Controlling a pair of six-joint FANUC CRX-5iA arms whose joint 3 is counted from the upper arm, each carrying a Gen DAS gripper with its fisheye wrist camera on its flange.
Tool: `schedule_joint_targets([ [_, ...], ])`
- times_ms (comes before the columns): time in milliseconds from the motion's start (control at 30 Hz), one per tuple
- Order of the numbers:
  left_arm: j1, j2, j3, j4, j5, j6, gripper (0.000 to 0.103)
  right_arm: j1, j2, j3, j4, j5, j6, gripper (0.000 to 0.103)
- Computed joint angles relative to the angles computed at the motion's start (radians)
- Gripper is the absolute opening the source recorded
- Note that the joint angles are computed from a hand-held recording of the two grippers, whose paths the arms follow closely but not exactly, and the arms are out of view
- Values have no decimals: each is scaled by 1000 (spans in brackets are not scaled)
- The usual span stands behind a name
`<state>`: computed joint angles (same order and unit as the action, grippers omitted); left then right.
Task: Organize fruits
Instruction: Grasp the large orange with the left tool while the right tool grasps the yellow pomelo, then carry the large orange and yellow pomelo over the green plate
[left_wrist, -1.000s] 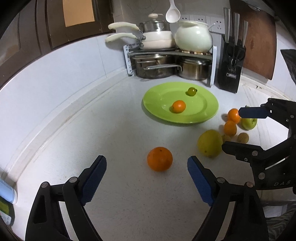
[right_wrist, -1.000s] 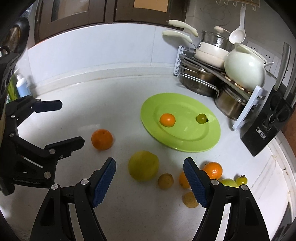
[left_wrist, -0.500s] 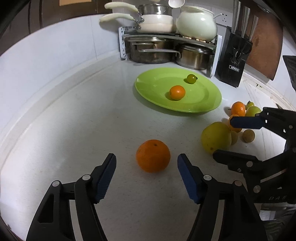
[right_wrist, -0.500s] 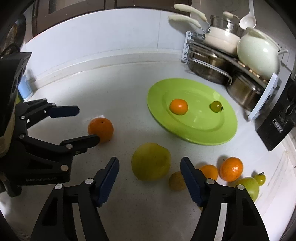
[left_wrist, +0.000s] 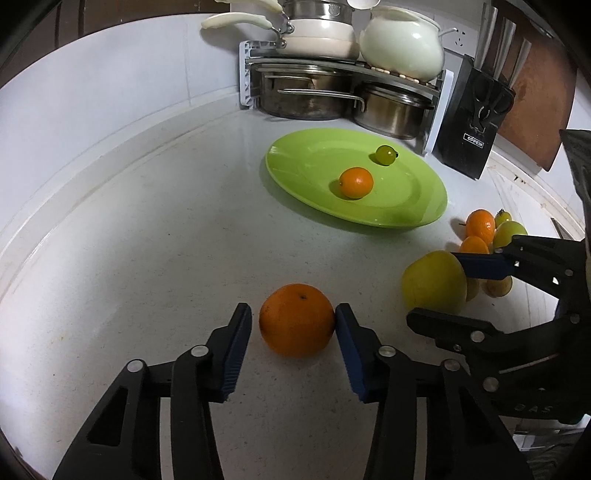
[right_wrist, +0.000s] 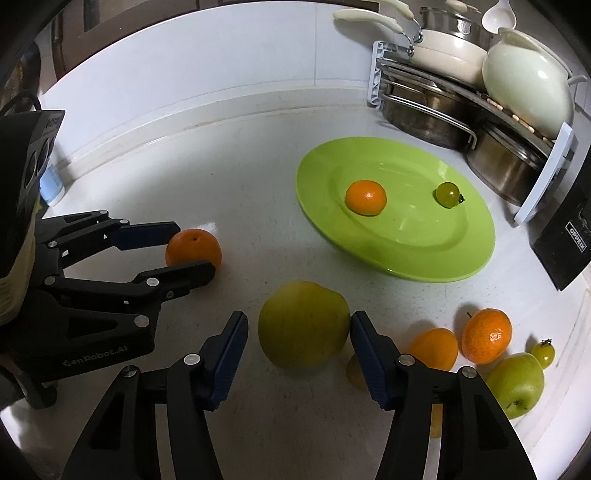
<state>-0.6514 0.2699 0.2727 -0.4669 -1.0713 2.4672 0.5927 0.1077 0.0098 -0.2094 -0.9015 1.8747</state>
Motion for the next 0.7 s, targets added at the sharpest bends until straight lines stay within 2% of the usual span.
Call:
schedule_joint_targets([
  [67, 0, 2, 2, 3, 1, -1, 42, 0, 2, 0, 1, -3, -5, 52],
  [700, -18, -19, 9, -33, -15, 18, 41, -11, -14, 0, -22, 9, -15, 52],
])
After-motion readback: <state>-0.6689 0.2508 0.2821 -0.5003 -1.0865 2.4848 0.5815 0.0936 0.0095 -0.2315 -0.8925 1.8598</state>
